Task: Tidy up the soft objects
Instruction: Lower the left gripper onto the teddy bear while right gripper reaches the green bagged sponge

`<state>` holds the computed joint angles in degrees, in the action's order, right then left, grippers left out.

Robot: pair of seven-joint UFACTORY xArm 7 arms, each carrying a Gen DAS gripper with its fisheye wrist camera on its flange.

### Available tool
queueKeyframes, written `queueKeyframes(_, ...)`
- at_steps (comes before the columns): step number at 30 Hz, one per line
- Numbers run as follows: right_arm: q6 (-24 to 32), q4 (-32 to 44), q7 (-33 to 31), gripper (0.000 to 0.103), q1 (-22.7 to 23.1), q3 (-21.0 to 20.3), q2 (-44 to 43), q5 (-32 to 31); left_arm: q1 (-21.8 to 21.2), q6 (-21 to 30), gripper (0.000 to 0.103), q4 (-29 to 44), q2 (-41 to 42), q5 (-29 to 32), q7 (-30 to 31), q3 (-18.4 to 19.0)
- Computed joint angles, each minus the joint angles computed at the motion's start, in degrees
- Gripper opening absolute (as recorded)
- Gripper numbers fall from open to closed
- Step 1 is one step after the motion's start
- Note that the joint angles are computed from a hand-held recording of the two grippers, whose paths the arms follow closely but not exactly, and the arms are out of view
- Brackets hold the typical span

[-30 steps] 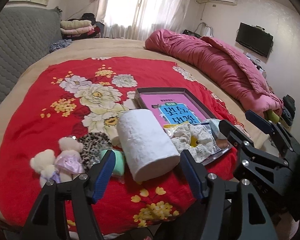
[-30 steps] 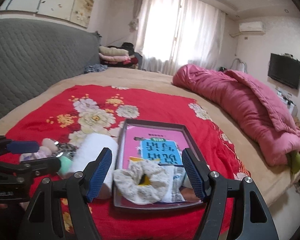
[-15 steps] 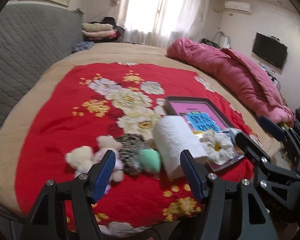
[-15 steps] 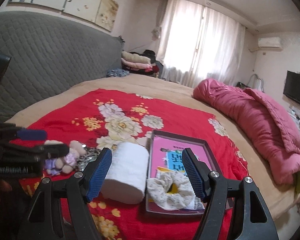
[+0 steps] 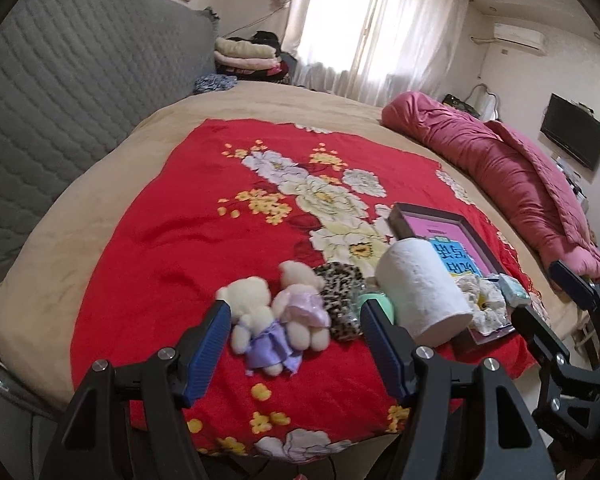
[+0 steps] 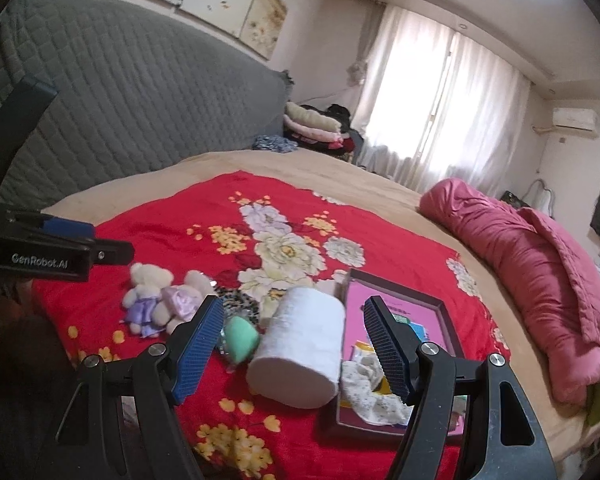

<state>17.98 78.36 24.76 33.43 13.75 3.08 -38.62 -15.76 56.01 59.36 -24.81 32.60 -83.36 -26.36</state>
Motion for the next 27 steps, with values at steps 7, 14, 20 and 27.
queueKeyframes(7,0.66,0.55,-4.15,0.074,1.47,0.56,1.33,1.11,0.15,-1.82,0.067,-2.84,-1.81,-1.84,-1.07,0.95)
queueKeyframes(14,1.86,1.55,-8.02,0.074,3.2,0.31,3.64,3.67,0.57,-3.64,0.067,-5.01,-2.05,-3.53,-0.51,1.58)
queueKeyframes(20,2.79,2.4,-9.94,0.074,4.96,-0.59,5.81,2.73,0.63,-6.18,0.067,-7.22,-1.55,-5.96,-0.17,2.99)
queueKeyframes(27,4.82,4.66,-11.08,0.074,7.54,-2.45,8.95,-0.54,0.43,-9.05,0.067,-9.31,0.0,-8.49,0.92,4.65)
